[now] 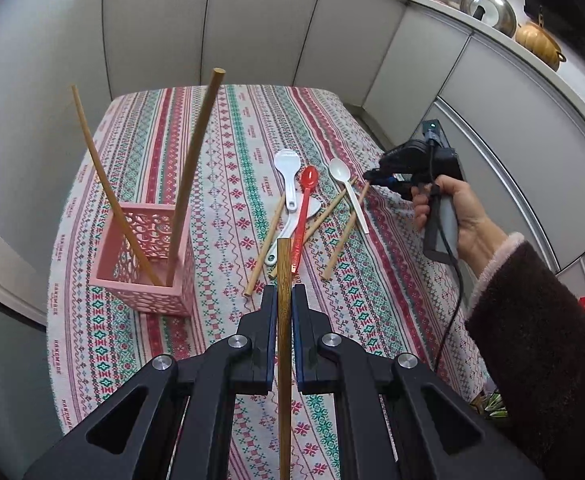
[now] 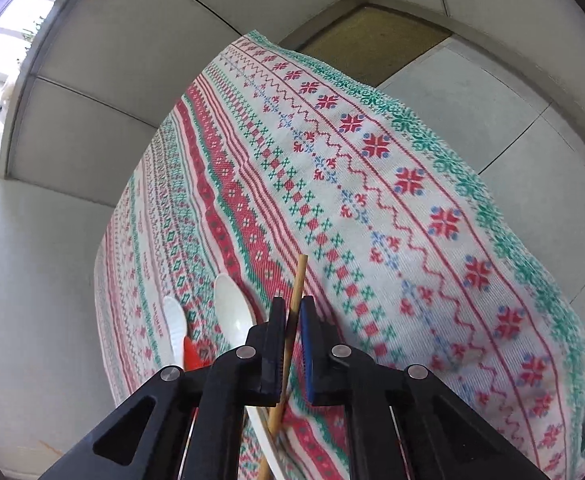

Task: Organize utensils
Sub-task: 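Grasp another wooden chopstick from the pile with the right tool, then lower the left tool's chopstick into the pink basket and open while the right tool carries its chopstick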

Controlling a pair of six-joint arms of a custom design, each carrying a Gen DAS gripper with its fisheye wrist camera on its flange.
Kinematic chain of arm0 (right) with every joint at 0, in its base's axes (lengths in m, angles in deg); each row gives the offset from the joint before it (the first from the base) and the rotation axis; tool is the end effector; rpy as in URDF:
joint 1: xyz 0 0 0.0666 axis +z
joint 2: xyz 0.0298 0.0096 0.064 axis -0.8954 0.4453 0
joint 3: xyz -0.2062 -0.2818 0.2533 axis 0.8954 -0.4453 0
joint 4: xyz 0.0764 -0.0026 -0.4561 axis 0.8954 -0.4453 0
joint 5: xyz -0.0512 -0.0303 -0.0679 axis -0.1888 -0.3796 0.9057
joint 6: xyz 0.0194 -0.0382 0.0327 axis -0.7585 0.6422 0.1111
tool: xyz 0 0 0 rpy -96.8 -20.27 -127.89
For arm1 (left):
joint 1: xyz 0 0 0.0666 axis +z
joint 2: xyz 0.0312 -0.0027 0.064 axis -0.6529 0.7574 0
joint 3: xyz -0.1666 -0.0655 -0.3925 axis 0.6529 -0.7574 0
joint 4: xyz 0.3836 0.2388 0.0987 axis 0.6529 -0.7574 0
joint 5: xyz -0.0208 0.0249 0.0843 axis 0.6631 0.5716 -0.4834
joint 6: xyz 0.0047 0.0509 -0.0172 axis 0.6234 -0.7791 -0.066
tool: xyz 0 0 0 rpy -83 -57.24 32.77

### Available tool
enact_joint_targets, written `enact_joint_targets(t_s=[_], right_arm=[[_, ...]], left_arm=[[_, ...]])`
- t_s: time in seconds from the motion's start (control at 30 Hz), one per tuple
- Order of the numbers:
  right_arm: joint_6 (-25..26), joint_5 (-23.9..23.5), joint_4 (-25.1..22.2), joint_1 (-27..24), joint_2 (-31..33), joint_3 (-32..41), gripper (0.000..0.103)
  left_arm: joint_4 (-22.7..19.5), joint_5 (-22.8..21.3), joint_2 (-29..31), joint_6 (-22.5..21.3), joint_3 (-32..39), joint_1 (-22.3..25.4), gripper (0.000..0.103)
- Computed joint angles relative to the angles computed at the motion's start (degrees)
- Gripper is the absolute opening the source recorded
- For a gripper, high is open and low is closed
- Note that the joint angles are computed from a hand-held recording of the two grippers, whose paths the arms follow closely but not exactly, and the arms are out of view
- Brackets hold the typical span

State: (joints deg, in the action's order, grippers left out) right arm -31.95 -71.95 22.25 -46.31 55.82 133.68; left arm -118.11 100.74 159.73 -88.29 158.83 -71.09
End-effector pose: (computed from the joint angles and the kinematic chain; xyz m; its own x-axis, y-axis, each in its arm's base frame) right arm 0.5295 0.1620 0.4030 -0.4344 0.8851 -0.1671 0.7018 0.4489 0.5531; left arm 0.4696 -0.2860 0.5570 -0.7110 0.4526 -0.5381 0.6304 0.7493 -0.2027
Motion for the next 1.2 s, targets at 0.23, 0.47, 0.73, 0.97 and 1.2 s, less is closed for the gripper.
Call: enact_joint_targets(t_s=[0.23,0.47,0.73,0.97,1.2], right_arm=[[-0.4,2.3,-0.8,3.8,-5.4,-1.8,0.005],[1.0,6.5,-3.0,9.1,-8.5,0.6,0.005],[5.0,15.2,-6.6,16.6,-8.1,7.7,0.005],[10.7,21.9,-9.5,21.6,-5.8,15.7,0.005],[14.9,25.4,-8.1,23.8,-4.2,20.5,0.005]], left_arm=[[0.6,1.3,-0.7,1.5,0.3,1.4,0.007],[2.3,2.7,-2.0,3.9,1.1,3.2,0.007],[6.6,1.5,-4.6,5.7,0.7,6.4,0.007],[13.4,-0.2,-5.7,10.6,1.8,9.9,0.007],[20.8,-2.4,-4.0,14.3,4.7,10.3,0.007]])
